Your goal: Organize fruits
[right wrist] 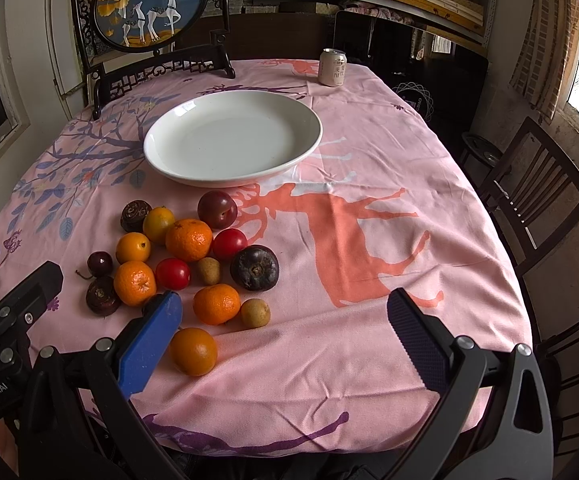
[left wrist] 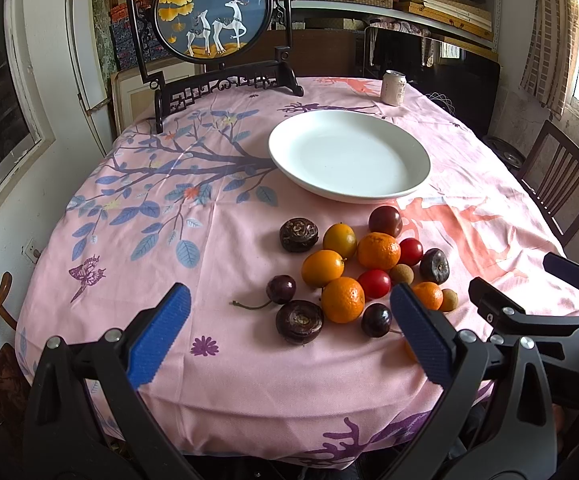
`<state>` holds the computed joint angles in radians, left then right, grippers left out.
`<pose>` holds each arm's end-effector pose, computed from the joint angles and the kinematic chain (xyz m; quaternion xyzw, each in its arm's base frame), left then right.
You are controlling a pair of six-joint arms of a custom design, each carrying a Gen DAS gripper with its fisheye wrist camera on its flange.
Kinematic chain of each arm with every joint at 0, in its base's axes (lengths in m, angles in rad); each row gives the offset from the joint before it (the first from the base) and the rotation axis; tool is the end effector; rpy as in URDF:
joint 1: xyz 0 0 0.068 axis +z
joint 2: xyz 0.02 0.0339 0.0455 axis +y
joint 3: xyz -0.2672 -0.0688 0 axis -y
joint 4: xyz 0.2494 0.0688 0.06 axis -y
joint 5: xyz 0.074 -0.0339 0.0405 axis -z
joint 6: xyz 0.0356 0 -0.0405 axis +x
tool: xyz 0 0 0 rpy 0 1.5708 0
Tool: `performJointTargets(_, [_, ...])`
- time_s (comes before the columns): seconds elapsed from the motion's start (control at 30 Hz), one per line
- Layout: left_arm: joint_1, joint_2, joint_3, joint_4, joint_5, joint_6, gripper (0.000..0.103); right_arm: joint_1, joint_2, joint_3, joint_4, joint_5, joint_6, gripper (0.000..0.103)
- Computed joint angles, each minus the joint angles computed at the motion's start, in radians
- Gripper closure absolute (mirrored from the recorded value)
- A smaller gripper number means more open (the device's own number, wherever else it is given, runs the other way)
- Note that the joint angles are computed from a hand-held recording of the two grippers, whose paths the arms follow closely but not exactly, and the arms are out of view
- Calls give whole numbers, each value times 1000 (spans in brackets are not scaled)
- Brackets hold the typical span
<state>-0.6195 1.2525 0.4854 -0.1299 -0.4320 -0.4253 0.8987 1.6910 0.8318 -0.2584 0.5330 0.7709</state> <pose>0.1910 -0.1179 0.1543 0.0189 0.9244 0.0142 0.3807 0.2048 0.2283 0.1350 -0.0010 0.9419 -0.0116 0.3357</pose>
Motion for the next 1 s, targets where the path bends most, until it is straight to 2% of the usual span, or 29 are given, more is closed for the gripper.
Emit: performJointTargets(1.0, [24, -29, -26, 1, 1, -1, 2, 4, -3, 2, 1, -5, 0, 1])
